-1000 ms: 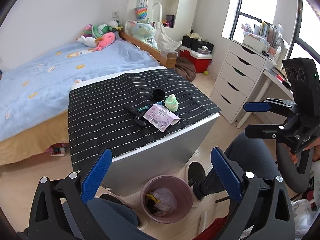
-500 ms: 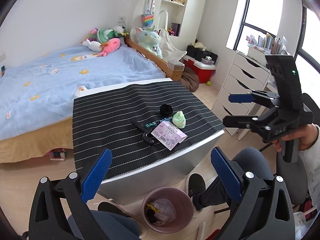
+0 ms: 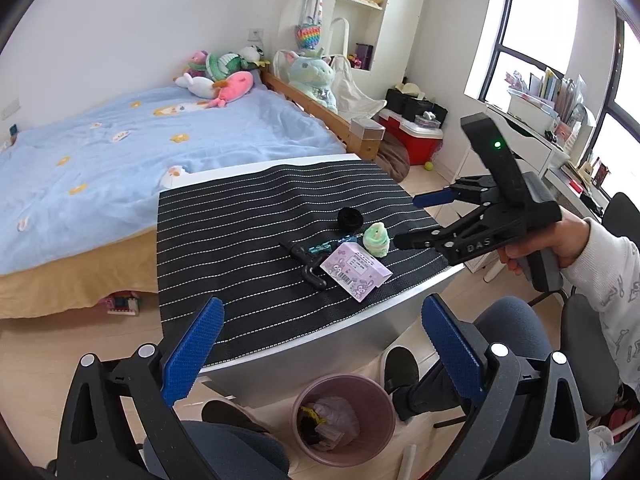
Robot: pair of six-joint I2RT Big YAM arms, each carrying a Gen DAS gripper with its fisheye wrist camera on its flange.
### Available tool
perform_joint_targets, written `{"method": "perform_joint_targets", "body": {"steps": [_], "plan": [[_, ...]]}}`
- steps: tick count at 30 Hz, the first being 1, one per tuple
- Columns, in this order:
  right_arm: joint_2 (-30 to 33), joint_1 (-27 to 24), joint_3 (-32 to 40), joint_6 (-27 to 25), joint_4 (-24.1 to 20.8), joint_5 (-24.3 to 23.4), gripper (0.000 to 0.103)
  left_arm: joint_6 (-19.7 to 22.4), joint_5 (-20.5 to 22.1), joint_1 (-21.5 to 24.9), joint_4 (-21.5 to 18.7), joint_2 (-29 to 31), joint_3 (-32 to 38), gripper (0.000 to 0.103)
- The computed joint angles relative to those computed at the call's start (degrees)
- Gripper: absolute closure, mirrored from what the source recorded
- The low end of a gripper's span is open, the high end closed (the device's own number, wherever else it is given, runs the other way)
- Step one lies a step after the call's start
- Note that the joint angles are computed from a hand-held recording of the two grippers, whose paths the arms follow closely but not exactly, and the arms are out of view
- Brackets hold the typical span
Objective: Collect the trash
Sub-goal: 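Grasp the green scrunchie on the mat with the right tool, then lift the green scrunchie off the mat with the right tool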
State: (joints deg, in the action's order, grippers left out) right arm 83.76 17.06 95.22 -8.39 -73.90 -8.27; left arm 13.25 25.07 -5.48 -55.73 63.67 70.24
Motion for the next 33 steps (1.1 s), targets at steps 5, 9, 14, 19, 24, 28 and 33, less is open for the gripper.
{"method": "perform_joint_targets", "body": {"steps": [5, 9, 14, 19, 24, 28, 33], "plan": [[1.84, -0.74, 0.16, -0.85, -0.34, -1.40, 0.032, 0.00, -0.24, 0.31, -0.26, 0.47, -0.02, 0.008], [2.97, -1.11, 0.19, -1.14, -0.67, -2.94, 0.044, -0.36, -0.24, 0.44, -0.24, 0.79, 0.01, 0.008], [3.77, -1.22, 0.14, -1.43, -0.88, -3.71, 0.057, -0.55, -0.45, 0.30, -0.24, 0.90, 0.06, 0.008], [3.79, -1.31, -0.28, -1.30, -0.83, -4.46, 0.075, -0.58, -0.55, 0.26, -0.35, 1.16, 0.20, 0.008], [2.38, -1.30, -1.29, -0.11, 0.12, -4.48, 0.079, -0.52, -0.37, 0.15, -0.32, 1.12, 0.16, 0.008], [0.99, -1.42, -1.91, 1.91, 0.62, -4.47, 0.079, -0.30, -0.46, -0.34, -0.12, 1.45, 0.35, 0.008], [-1.25, -1.81, -2.73, 5.11, 1.49, -4.32, 0.079, -0.13, -1.04, -1.77, 0.24, 2.47, 1.80, 0.008]]}}
